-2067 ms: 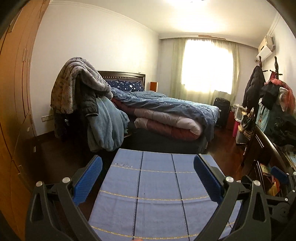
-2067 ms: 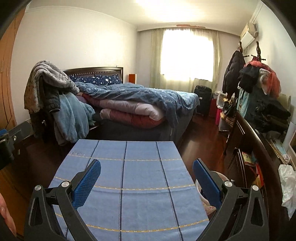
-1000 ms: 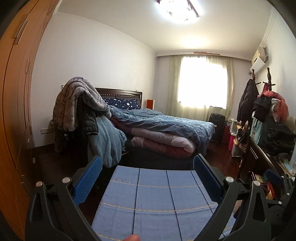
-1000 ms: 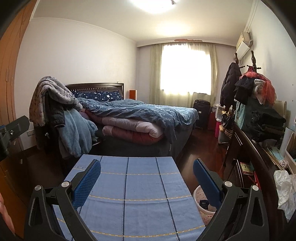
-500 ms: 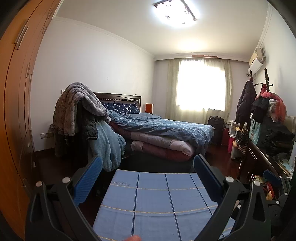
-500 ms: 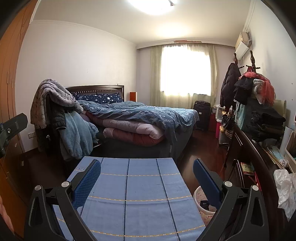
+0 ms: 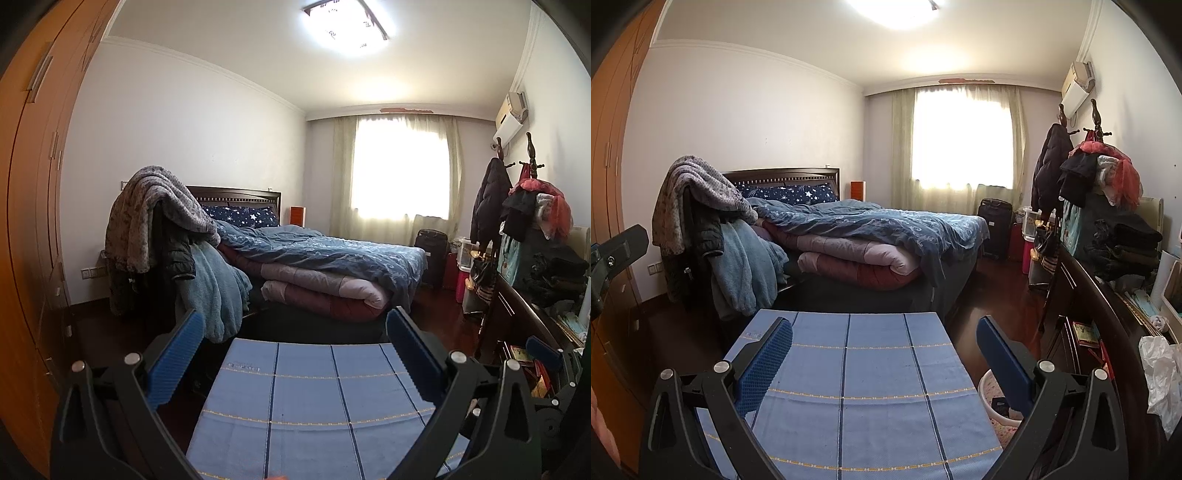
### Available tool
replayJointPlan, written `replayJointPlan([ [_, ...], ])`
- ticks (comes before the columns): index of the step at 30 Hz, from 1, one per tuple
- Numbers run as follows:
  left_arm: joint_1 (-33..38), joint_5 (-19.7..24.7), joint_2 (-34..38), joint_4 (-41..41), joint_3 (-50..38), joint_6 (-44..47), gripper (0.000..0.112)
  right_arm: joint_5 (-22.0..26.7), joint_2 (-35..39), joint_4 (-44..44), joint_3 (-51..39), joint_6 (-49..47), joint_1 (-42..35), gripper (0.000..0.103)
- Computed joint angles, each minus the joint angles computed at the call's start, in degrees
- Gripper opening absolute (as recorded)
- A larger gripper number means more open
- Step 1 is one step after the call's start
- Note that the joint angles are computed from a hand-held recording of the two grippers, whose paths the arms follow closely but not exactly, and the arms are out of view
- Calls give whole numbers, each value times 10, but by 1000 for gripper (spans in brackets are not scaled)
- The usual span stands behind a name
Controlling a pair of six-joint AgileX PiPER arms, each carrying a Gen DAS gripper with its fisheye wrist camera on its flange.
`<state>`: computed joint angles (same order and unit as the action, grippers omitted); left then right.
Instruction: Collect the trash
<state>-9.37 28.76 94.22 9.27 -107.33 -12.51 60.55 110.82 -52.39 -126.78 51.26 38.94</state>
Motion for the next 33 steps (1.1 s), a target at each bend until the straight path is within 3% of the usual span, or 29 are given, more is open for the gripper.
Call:
replayJointPlan([
  [12,12,19,28,-64,-30,49,100,6,15,10,-15,-7,1,99],
  [22,4,-13,20,-15,-5,19,100,-2,21,24,-16,-15,-9,99],
  [33,0,6,28,-22,-22,25,100,-10,14,23,2,-2,-12,99],
])
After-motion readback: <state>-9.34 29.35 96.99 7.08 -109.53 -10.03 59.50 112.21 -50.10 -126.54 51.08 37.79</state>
